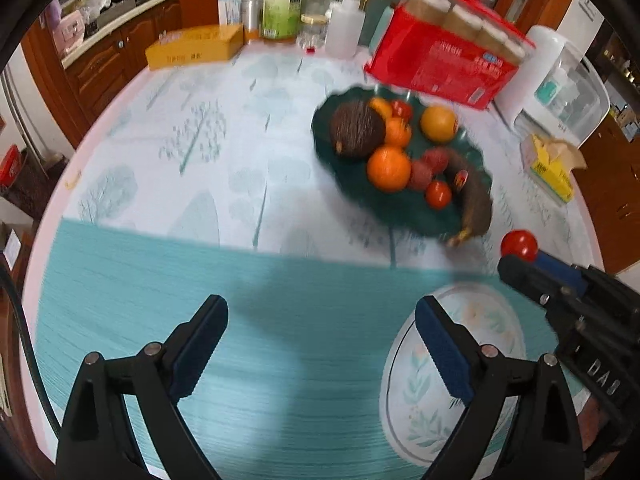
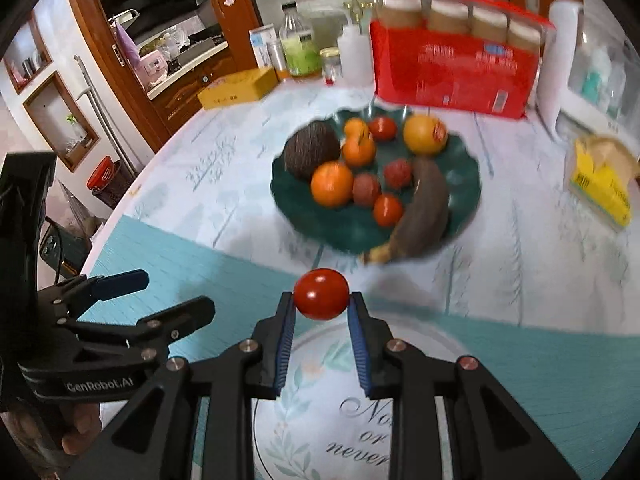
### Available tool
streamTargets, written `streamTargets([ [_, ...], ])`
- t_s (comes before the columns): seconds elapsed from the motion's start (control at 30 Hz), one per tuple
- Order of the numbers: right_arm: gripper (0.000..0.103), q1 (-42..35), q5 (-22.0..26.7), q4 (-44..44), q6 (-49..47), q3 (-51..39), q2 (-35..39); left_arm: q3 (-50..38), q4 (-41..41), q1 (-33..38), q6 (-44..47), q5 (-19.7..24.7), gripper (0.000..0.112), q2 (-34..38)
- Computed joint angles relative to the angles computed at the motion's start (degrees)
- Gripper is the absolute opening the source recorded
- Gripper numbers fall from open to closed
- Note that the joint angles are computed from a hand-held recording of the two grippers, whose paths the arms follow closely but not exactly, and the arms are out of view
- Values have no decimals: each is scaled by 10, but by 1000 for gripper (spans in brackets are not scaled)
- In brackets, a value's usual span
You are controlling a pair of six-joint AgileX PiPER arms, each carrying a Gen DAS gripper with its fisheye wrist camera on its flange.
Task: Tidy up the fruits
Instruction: 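Carry the tomato with the right tool onto the green plate and release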
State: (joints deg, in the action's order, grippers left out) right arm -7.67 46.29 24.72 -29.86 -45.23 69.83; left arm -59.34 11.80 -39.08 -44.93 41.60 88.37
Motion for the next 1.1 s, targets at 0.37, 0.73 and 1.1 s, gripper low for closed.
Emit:
streamTargets([
  [0.37,27,-16,123,-80,83,-363,129,-320,54,48,88,159,100,93],
  [0.73,27,9,125,-113,141,-481,277,-430,20,81,137,161,102,196],
  [1.1,27,43,39,-147,143,-382,360,-372,-10,101,141,85,102,242],
])
